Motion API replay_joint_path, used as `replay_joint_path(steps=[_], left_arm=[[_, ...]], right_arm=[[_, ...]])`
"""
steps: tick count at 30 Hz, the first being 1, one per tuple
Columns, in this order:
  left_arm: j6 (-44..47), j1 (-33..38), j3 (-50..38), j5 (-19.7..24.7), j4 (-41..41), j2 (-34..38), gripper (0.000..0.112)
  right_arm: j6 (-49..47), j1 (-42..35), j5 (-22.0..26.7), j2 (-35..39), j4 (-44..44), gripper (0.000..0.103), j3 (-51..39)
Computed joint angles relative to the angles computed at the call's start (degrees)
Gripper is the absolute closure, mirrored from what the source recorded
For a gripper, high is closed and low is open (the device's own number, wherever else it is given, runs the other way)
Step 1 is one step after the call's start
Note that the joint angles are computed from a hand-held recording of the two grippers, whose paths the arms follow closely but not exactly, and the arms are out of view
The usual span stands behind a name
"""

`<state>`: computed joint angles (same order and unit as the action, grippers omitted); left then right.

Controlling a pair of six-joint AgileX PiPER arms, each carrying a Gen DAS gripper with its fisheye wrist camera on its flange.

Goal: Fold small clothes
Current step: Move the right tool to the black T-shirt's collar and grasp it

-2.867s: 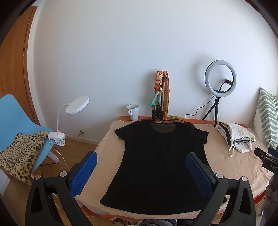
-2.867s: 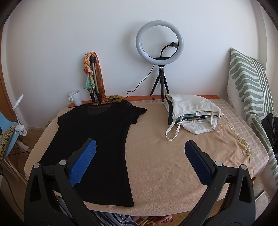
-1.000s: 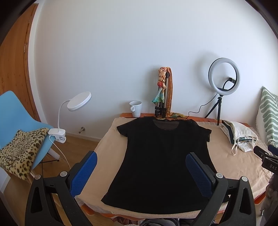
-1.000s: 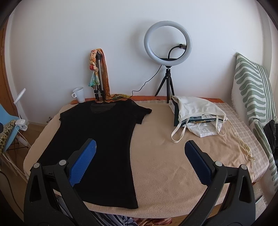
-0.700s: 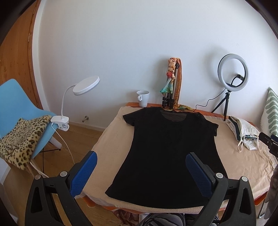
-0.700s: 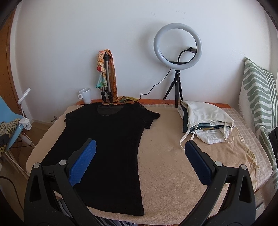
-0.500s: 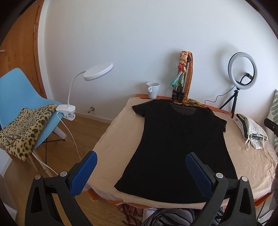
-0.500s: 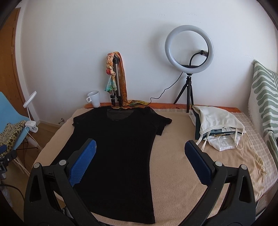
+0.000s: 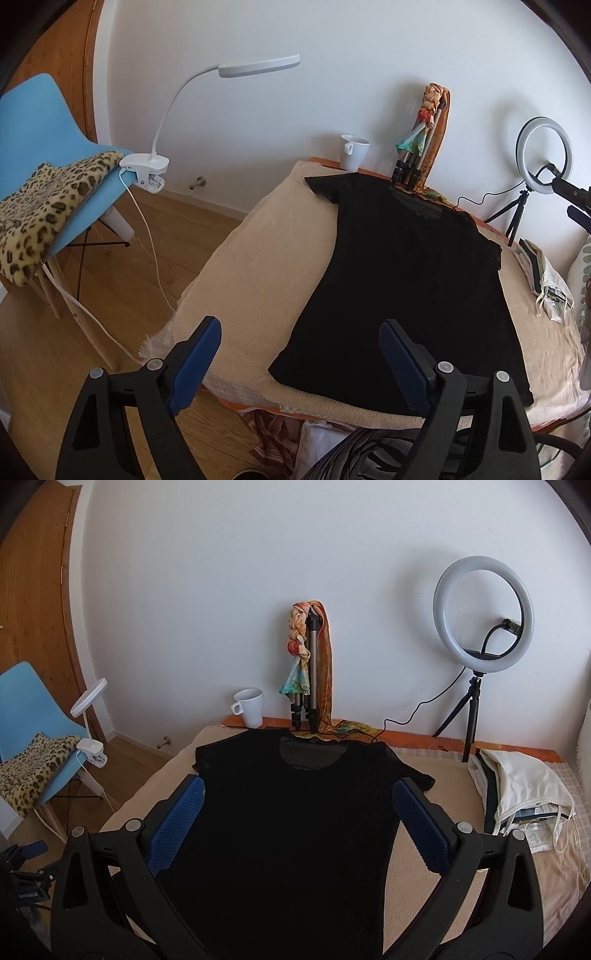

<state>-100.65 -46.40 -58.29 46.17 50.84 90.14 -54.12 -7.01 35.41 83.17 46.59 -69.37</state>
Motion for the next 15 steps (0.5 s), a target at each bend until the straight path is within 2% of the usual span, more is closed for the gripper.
replay_joint_path(steps=[3, 6, 9, 15], left_arm=[[0.1, 3.7, 2.7, -8.2, -1.8, 1.1, 0.038], [0.9, 6.4, 4.1, -13.3, -3.7, 2.8, 0.051], [0.7, 9.0, 6.2, -19.4, -4.6, 3.8, 0.052], [-2.3, 11.7, 8.3, -25.1, -1.1, 5.2, 0.059]], right_arm=[[4.6, 4.8, 1.0, 5.1, -4.6, 0.000, -5.2], [10.9, 8.6, 4.4, 11.6, -9.9, 0.000, -12.8], [15.5, 11.5, 8.3, 18.5, -12.4, 0.000, -21.2], [24.5, 16.8, 16.9, 34.2, -16.5, 0.000, -42.5]])
